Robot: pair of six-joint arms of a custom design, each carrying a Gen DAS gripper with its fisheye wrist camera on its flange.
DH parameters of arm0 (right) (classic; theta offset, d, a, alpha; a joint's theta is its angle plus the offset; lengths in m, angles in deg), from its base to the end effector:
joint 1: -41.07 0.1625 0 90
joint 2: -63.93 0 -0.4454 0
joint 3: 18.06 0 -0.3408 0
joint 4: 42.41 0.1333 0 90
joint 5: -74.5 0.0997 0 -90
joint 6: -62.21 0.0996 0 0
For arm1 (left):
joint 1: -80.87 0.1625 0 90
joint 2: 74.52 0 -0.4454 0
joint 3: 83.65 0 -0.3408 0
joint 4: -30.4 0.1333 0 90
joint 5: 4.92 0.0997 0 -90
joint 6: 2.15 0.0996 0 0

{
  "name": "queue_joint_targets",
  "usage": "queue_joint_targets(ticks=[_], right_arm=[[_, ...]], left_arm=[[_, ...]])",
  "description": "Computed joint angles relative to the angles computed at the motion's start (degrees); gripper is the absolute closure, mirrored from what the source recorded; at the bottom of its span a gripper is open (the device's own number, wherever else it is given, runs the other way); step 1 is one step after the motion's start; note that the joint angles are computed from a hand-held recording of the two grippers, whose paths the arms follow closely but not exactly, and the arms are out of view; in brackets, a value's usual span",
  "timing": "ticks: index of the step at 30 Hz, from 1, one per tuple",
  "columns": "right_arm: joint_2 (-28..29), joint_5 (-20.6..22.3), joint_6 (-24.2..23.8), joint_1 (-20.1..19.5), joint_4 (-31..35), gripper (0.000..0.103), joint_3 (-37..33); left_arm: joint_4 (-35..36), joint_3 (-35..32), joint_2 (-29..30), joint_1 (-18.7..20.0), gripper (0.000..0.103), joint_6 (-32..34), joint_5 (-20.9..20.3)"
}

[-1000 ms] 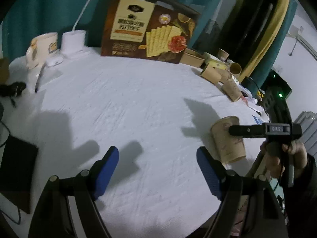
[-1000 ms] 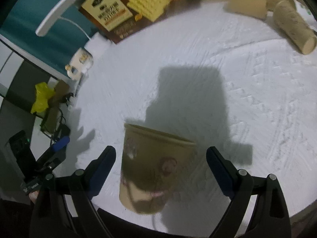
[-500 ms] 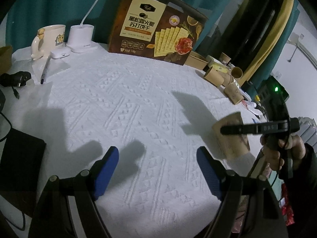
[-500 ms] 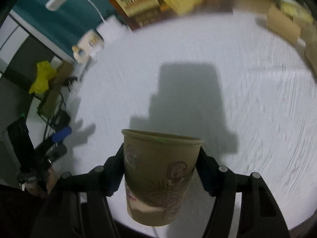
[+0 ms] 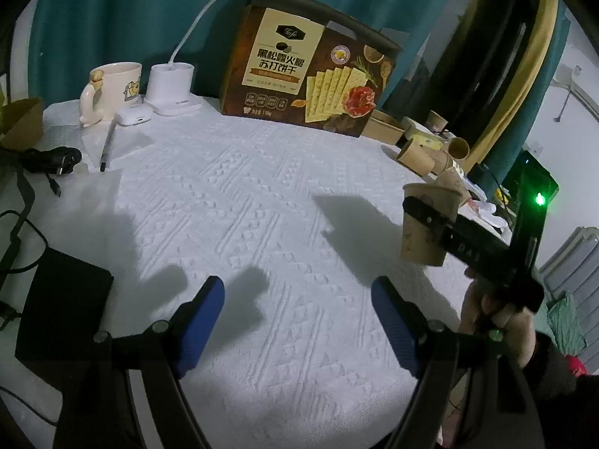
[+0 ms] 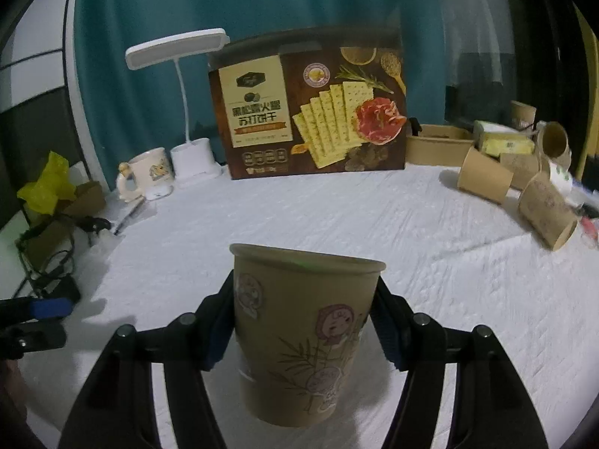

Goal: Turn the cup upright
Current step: 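Grasp the cup with the right gripper while the left gripper releases it, then lower the cup upright onto the table and open the right gripper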

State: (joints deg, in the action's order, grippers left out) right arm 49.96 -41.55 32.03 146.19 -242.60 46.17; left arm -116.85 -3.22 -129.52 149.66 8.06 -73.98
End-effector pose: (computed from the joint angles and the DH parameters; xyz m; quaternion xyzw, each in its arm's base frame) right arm 0.2893 -0.7272 0.0494 0.2212 -0.8223 0.4568 0.2573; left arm -0.0947 -0.7109 0.3545 0.2081 0.9238 -0.2851 0.1481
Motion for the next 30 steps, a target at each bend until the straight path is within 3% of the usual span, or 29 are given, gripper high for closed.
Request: queue_joint_targets(ticks=[3, 6, 16, 22, 24, 26, 30], right_arm=[[-0.33, 2.22, -1.29, -0.10, -1.46, 0.041, 2.12], [-0.21, 2.03, -2.89, -0.04, -1.28, 0.041, 3.17], [-1.07, 1.04, -8.64, 0.61, -9.56, 0.041, 9.87], [-2.39, 0.28, -8.12, 0.65, -10.81, 0.040, 13.98], [-2.45, -0.27, -8.21, 0.76, -11.30, 0.038, 14.77], [-2.56, -1.00, -7.98, 0.91, -11.94, 0.028, 15.88], [-3.46, -1.55, -6.76, 1.20, -13.98, 0.026, 19.07]], left_arm=[[-0.25, 0.32, 0.04, -0.20, 0.022, -0.08, -0.01], [-0.43, 0.76, 0.10, -0.40, 0.022, -0.26, -0.05], [-1.54, 3.00, 0.01, -1.57, 0.022, 0.17, 1.80], [-2.30, 4.50, -0.47, -2.20, 0.022, 0.37, 2.13], [-2.51, 5.04, -0.67, -2.44, 0.022, 0.43, 2.13], [-3.06, 5.74, -0.91, -2.71, 0.022, 0.72, 2.32], [-5.04, 7.77, -1.65, -3.41, 0.022, 1.70, 3.42]])
